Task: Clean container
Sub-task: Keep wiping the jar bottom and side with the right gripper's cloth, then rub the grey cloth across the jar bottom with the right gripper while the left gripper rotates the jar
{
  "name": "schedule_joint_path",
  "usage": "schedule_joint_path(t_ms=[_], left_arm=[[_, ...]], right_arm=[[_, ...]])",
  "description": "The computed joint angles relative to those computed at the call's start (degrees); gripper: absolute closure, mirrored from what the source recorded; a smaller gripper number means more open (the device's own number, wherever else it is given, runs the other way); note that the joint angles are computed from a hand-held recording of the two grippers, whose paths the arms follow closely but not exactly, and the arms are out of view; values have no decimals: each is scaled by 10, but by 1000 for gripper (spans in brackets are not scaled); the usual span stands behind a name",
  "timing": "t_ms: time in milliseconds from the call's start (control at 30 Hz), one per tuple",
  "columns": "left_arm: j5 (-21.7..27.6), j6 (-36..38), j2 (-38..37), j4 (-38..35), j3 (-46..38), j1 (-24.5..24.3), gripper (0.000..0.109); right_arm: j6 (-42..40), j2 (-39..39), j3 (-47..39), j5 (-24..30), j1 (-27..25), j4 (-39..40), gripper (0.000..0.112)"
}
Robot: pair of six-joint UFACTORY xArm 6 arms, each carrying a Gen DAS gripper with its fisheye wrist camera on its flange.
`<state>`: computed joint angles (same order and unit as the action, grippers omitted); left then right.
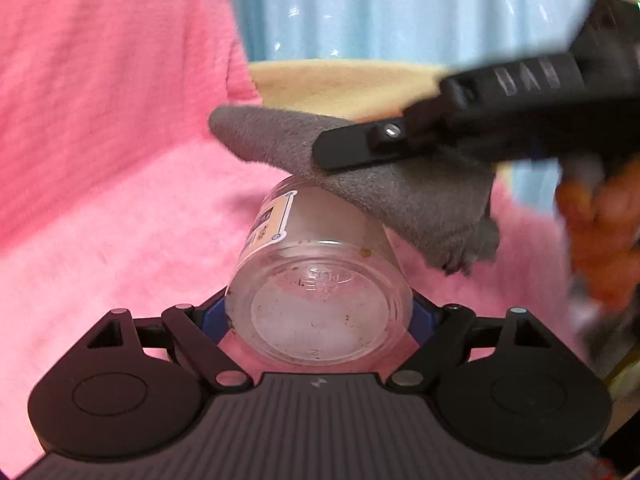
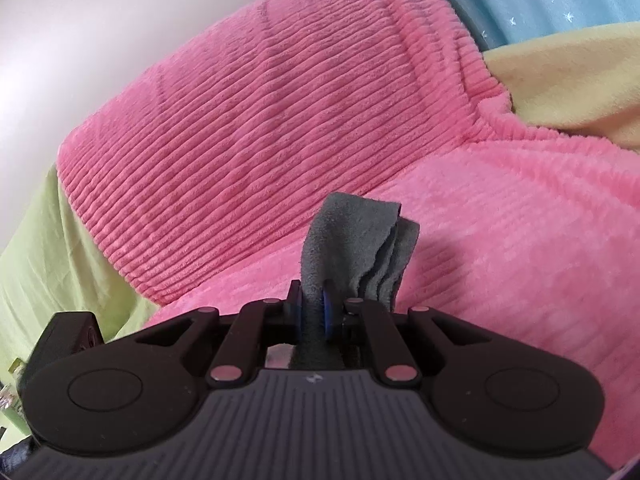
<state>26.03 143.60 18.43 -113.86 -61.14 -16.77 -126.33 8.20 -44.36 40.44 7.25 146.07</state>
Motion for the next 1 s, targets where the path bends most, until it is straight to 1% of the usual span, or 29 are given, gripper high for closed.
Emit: schedule_joint_path(t_ms=[33, 67, 133, 167, 200, 233, 267, 300, 367, 467, 533, 633, 667, 700, 733, 800, 867, 933, 1000], left_arm=[[-13, 52, -2, -33, 2, -6, 23], [-17, 80, -2, -51, 2, -8, 23], [-20, 93, -9, -59, 11, -10, 23], [-21, 98, -6, -62, 11, -11, 23], [-28, 100, -8, -64, 12, -13, 23], [-39, 101, 9, -80, -11, -23, 23], [-62, 100, 32, -98, -45, -38, 23], [-70, 102, 45, -105, -63, -43, 23], [-72, 112, 55, -110, -74, -43, 24], [-73, 112, 61, -107, -84, -42, 23], [-76, 109, 58, -104, -83, -44, 23], [-80, 92, 59, -96, -87, -45, 23], [-79, 98, 51, -102, -76, -46, 23], [-77, 105, 41, -110, -63, -46, 23], [-75, 113, 31, -118, -49, -46, 23], [-73, 127, 21, -130, -36, -46, 24], [-74, 152, 19, -147, -34, -48, 24], [-75, 165, 19, -155, -34, -49, 23], [-74, 160, 22, -150, -37, -47, 23]], right_arm=[[25, -3, 4, 11, -2, -28, 105], [50, -5, 10, 25, -4, -58, 105], [79, -5, 14, 45, -4, -104, 105], [73, -6, 10, 38, 1, -111, 105], [57, -4, 4, 26, 4, -100, 106], [40, -3, -1, 15, 6, -88, 106], [22, -1, -7, 4, 9, -72, 106], [2, 5, -13, -3, 8, -39, 106], [-37, 14, -22, -14, 6, 25, 106], [-30, 12, -16, -8, 7, 40, 105], [-28, 3, -7, -9, 16, 29, 105], [38, 4, 6, 34, 15, -35, 105], [46, 6, 3, 39, 14, -52, 105], [36, 7, -2, 33, 16, -56, 106], [25, 9, -8, 27, 17, -57, 106], [6, 14, -17, 13, 13, -24, 106], [13, 16, -16, 13, 6, 4, 106], [22, 11, -11, 14, 5, 4, 105], [25, 3, -5, 10, 12, -12, 105]])
